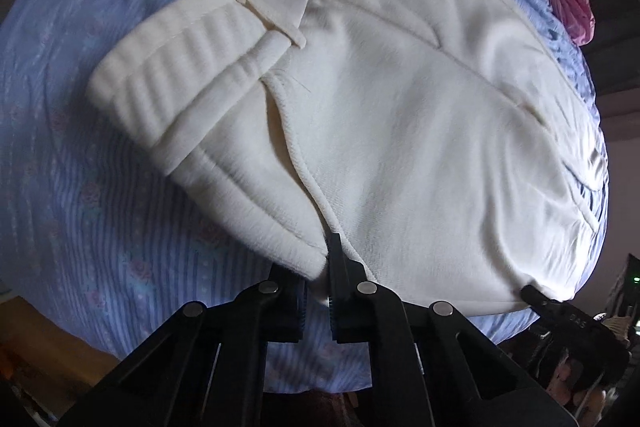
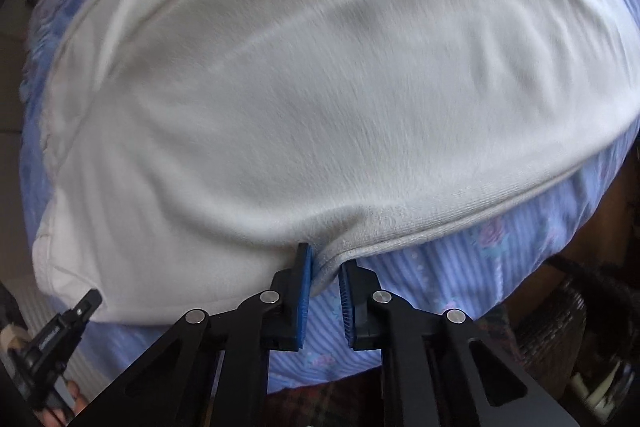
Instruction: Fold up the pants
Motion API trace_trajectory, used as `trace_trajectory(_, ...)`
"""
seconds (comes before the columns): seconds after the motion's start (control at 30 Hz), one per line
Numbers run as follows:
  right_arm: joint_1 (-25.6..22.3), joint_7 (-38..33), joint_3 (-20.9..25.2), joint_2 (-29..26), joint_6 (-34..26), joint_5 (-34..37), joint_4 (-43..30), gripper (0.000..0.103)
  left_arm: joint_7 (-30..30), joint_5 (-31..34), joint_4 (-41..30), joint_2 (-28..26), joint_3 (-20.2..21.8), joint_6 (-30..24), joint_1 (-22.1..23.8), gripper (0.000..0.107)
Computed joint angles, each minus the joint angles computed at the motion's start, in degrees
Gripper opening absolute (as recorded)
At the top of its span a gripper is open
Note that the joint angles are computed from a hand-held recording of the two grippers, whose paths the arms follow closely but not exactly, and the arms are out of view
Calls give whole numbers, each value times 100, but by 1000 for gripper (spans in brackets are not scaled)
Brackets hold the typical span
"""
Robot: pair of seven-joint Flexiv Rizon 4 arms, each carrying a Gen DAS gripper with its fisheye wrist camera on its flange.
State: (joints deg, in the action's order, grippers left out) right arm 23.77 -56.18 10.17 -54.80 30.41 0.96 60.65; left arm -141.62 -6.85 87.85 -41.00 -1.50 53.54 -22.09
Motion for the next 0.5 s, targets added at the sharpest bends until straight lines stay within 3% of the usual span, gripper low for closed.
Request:
trace_trajectory(0.2,-16,-470,57,351,183,-97,-50,14,-402,473,-50,302,315,-98,-278,9)
trace_trajectory(0.3,-58,-701,173,407,121,-192,-311,14,-749,762,-328,338,458,-285,-425,9)
trace_trajectory(0.5,-99,-1404,-12,559,189,44,-493,13,-1158,1135,-1145,167,565,-638,-455,9)
